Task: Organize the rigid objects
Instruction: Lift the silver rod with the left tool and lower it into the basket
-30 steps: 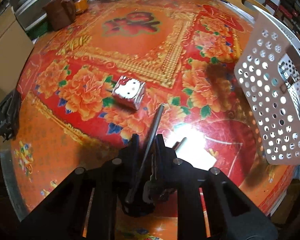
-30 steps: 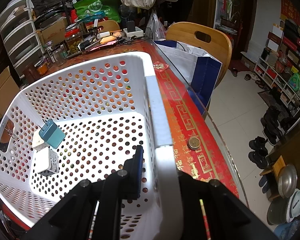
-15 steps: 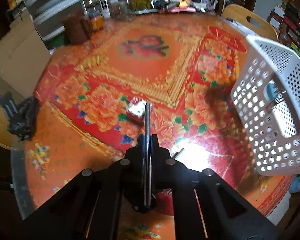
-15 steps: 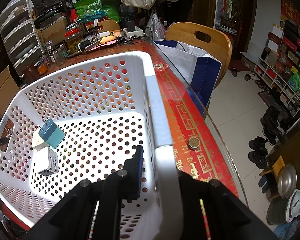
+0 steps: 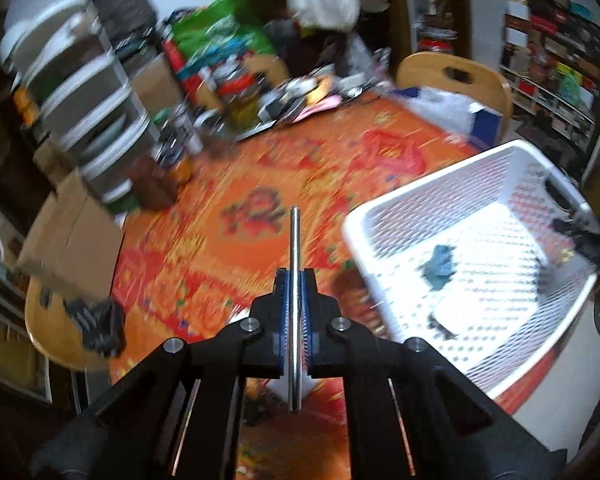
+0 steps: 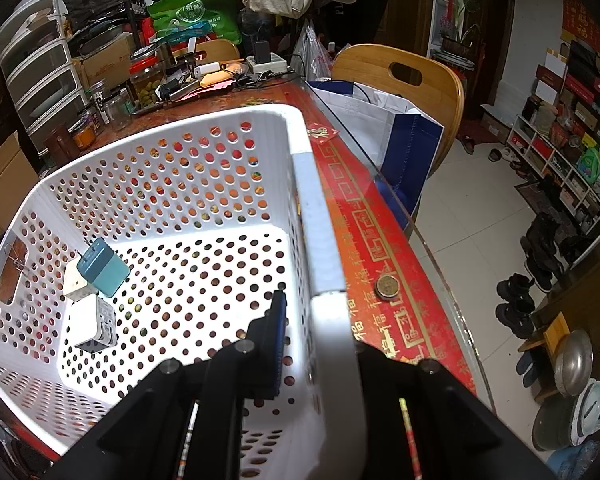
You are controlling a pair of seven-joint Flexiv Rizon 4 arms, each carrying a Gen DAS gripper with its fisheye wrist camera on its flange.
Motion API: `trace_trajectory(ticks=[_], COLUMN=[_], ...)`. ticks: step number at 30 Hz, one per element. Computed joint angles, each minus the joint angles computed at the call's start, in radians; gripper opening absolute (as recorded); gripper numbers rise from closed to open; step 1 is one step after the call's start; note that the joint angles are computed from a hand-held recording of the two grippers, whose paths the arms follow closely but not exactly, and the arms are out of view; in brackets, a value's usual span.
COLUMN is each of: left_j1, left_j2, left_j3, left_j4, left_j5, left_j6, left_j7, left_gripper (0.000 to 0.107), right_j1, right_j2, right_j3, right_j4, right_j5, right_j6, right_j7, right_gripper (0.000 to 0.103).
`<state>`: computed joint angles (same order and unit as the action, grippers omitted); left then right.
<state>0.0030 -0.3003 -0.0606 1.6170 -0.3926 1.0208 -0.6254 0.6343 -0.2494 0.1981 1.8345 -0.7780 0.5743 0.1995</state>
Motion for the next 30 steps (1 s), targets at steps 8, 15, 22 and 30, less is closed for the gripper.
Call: trace_trajectory(ticks=[8,15,22,30], left_j1=[-0.115,-0.193,-0.191,-0.179], left_j2=[-0.024,-0.178,-0.228,-0.236], left_j3=[-0.004,0.048,0.044,0.034], left_j4=[-0.071,-0.233,-0.273,-0.276], left_j5=[0.15,0.361,0.385,0.378], left_j6=[-0.139,-0.343,-0.412,-0.398], left_j7=[-0.101,-0.312,-0.373,-0.356], left_gripper=[0.005,0.005,0.005,0.005], right_j1=[-0.002,-0.005,-0.007,-0.008], right_j2=[0.001,0.003,0.005,0.005], right_j3=[0.0,-0.001,-0.001,-0.001], right_j4=[0.005,0.011,0.015,0.016], right_j5=[-0.004,-0.009,-0.012,-0.013], right_j6=[0.011,0.023,0.031,0.034], right_j7=[0.001,0.003,0.001,0.0], right_gripper=[0.012,0.012,0.013,0.013])
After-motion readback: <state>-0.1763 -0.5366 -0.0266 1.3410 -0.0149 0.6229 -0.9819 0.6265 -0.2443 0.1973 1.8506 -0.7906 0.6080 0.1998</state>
